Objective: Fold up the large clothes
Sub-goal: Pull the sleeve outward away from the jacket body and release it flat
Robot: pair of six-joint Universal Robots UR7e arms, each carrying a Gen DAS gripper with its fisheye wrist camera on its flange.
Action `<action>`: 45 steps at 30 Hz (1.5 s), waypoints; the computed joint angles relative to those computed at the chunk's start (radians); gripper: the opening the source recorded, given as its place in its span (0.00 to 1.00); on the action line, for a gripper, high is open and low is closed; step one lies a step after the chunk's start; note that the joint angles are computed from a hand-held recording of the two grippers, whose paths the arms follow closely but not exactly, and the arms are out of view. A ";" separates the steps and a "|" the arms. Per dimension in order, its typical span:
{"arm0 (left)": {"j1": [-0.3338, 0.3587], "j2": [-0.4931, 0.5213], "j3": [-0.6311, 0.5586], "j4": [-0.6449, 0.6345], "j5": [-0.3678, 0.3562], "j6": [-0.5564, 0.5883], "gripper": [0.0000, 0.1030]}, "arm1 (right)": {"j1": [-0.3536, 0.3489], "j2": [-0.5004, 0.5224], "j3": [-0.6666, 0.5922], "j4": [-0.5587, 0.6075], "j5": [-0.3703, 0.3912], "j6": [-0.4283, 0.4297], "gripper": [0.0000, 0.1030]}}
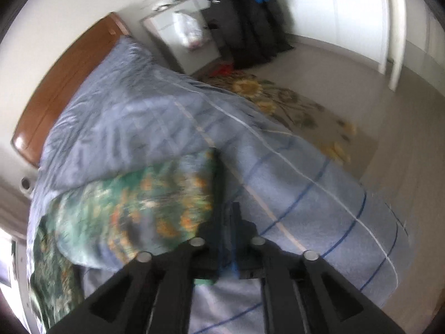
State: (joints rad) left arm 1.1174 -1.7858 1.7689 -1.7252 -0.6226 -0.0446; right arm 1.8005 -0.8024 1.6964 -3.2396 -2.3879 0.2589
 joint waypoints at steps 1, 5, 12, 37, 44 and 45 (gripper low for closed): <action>0.000 0.003 -0.001 0.004 -0.005 -0.001 1.00 | 0.013 0.005 -0.005 -0.007 0.017 -0.018 0.29; 0.002 0.005 0.005 0.010 -0.020 0.004 1.00 | 0.031 0.024 -0.017 -0.016 0.143 -0.053 0.57; 0.035 -0.012 -0.019 0.078 -0.071 -0.004 1.00 | -0.012 0.056 -0.004 0.098 0.109 0.116 0.53; 0.356 0.513 -0.319 -0.814 -0.015 0.999 0.99 | 0.435 0.327 -0.003 -0.191 0.006 0.038 0.69; 0.418 0.570 -0.476 -0.551 -0.118 0.802 0.37 | 0.506 0.400 -0.125 -0.041 0.000 -0.013 0.69; 0.416 0.569 -0.482 -0.548 -0.118 0.808 0.28 | 0.513 0.411 -0.141 -0.035 0.000 -0.026 0.69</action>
State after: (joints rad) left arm 1.5335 -1.2168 1.2872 -2.2731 -0.7405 0.7633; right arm 2.3131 -0.3912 1.5550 -3.2750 -2.3879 0.2326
